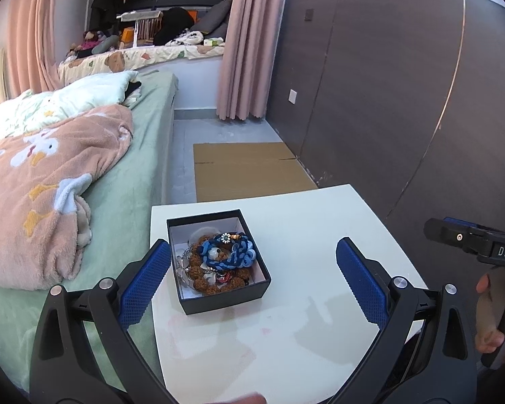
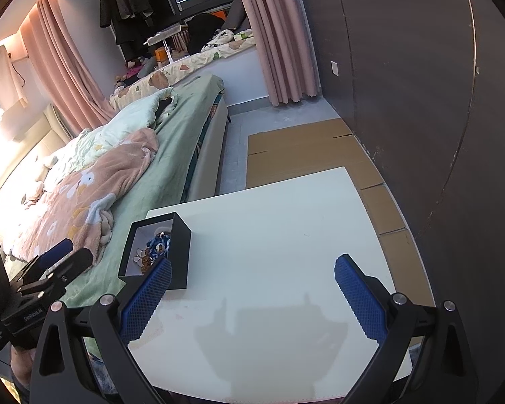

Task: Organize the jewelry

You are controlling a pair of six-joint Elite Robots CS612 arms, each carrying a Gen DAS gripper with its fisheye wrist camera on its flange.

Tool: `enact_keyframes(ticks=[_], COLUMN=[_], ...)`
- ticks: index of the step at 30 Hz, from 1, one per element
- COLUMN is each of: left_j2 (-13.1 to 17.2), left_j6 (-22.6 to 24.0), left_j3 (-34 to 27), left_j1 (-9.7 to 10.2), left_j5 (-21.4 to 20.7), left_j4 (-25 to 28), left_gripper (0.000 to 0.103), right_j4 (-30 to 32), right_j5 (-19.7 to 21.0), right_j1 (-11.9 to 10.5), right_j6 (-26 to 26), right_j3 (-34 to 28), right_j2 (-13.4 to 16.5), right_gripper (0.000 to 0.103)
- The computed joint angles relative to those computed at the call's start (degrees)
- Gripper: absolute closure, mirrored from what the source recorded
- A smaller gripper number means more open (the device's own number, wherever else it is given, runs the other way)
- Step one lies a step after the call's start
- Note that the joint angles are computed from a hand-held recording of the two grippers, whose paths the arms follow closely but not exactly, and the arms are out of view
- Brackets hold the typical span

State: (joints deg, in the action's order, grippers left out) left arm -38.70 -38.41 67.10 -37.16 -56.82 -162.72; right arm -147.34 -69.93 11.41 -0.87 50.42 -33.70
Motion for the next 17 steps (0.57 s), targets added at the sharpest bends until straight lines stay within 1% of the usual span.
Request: enact_keyframes(ticks=[3, 7, 12, 17], left_j2=[-0.1, -0.1, 0.0, 0.3], left_j6=[0.2, -0.6, -0.1, -0.2], left_j3=[0.4, 0.2, -0.2, -0.9], left_j1=[-0.11, 0.04, 0.21, 0.17], left_j5=[0.5, 0.2, -0.9, -0.5], left_j4=[-1.0, -0.3, 0.5, 1.4], left_gripper=[0.005, 0.005, 0.005, 0.005], right_j4=[0.1, 0.4, 0.7, 1.7], right_j5=[-0.2, -0.3, -0.5, -0.9], right_j1=[0.0, 0.0, 0.1, 0.2], right_j6=[-0.1, -0.1, -0.2, -0.1], right_j3=[0.0, -0.2, -0.4, -1.0], right_j2=[0.0, 0.1, 0.2, 0.6], right_gripper=[0.008, 0.008, 0.008, 0.008])
